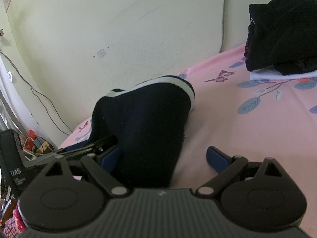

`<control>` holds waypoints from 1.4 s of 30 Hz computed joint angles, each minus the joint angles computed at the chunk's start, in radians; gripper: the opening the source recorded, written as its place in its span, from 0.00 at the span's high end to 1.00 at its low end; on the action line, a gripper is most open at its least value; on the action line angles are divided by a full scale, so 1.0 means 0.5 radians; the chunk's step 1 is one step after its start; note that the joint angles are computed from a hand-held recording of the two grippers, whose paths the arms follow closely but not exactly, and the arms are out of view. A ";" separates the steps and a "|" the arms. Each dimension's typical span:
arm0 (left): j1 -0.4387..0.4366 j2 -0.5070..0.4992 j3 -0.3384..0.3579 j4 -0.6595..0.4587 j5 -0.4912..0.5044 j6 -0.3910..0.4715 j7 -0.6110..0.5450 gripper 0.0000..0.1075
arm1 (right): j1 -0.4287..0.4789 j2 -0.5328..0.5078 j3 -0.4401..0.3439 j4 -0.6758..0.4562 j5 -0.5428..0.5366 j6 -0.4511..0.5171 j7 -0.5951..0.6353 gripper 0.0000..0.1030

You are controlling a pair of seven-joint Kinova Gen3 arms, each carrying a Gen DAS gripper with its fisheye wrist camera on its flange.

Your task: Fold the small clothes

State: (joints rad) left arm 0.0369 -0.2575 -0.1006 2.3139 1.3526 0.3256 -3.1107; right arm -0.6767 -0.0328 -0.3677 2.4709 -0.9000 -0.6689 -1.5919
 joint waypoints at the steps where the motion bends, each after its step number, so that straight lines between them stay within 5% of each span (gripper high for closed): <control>1: -0.001 -0.001 0.002 0.000 -0.002 -0.003 0.000 0.04 | 0.001 0.000 0.001 0.000 0.001 0.001 0.000 0.11; 9: 0.033 -0.004 0.009 -0.020 -0.191 -0.060 0.164 0.04 | -0.017 0.001 -0.016 0.007 -0.037 -0.033 -0.008 0.11; 32: 0.513 -0.009 -0.340 -0.031 -0.459 -0.244 0.403 0.04 | -0.070 0.009 -0.028 0.019 -0.088 -0.099 -0.050 0.11; 42: 0.590 -0.002 -0.408 -0.046 -0.588 -0.243 0.535 0.04 | -0.072 0.013 -0.025 0.019 -0.082 -0.100 -0.058 0.11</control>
State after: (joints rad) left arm 0.3320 -0.2585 -0.3044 2.2909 1.0587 0.2040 -2.8432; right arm -0.7125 -0.0261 -0.3804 2.4803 -0.9412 -0.7191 -1.6208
